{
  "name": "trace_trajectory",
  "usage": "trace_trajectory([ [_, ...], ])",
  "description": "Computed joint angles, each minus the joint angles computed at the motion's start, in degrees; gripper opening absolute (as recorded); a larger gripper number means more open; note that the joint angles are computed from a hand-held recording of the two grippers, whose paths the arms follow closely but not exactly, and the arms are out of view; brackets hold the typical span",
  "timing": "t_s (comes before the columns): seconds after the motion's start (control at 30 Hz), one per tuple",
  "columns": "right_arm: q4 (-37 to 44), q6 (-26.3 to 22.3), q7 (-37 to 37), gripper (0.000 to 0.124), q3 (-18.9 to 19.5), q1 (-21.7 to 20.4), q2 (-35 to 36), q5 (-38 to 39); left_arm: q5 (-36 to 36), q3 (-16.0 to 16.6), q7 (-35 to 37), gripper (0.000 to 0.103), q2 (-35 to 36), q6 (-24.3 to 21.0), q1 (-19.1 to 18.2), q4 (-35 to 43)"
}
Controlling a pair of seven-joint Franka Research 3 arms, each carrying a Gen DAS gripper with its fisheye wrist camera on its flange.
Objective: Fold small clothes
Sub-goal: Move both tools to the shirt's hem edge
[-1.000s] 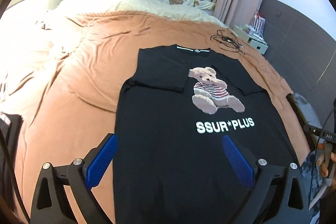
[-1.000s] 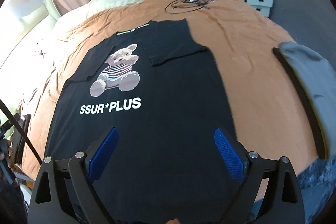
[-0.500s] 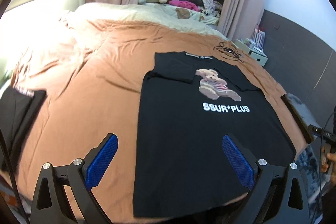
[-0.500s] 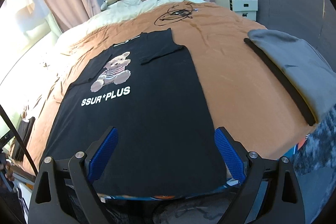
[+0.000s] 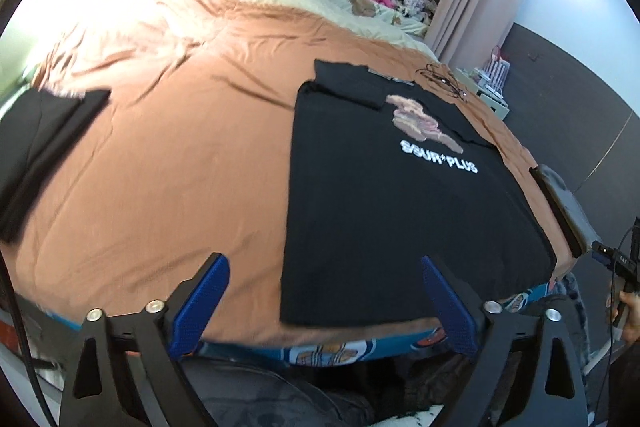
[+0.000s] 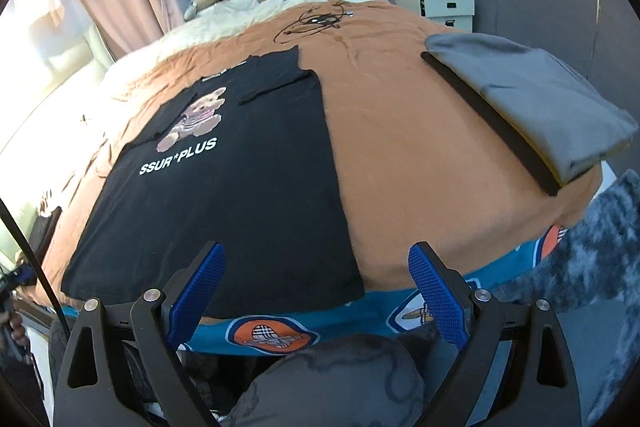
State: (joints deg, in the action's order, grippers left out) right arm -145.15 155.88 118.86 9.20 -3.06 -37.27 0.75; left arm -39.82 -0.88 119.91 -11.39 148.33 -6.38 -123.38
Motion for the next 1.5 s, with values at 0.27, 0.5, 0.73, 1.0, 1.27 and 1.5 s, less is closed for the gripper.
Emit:
trace_trajectory([
  [0.27,-4.69,2.90,-8.98,0.093,-5.73,5.58,-0.15,4.98,-3.24,0.32,0.02,0.072,2.59,-2.96,1.54,-0.80],
  [0.5,-6.09,8.84,-18.04,0.077,-12.39,10.91,2.80,16.48,-4.49,-1.27,0.19,0.063,6.46,-4.56,3.16,1.90],
  [0.73,-3.17,10.02,-31.78,0.067,-23.25,20.38,7.69,31.59,-3.96,-3.43,-2.30,0.057,10.94,-8.02,5.41,6.07],
  [1.0,1.83,7.84,-49.79,0.056,-34.05,28.67,12.88,50.36,-2.98,-5.27,-4.12,0.053,14.28,-9.76,7.67,9.77],
  [1.27,0.07,0.50,-69.98,0.056,-41.61,31.64,9.89,70.25,-7.95,-5.68,-2.49,0.052,14.91,-13.00,9.59,10.44],
  [1.5,-3.08,-8.15,-78.75,0.050,-42.86,27.63,8.04,76.64,-12.19,-4.99,-2.19,0.052,14.33,-17.47,10.93,10.27],
])
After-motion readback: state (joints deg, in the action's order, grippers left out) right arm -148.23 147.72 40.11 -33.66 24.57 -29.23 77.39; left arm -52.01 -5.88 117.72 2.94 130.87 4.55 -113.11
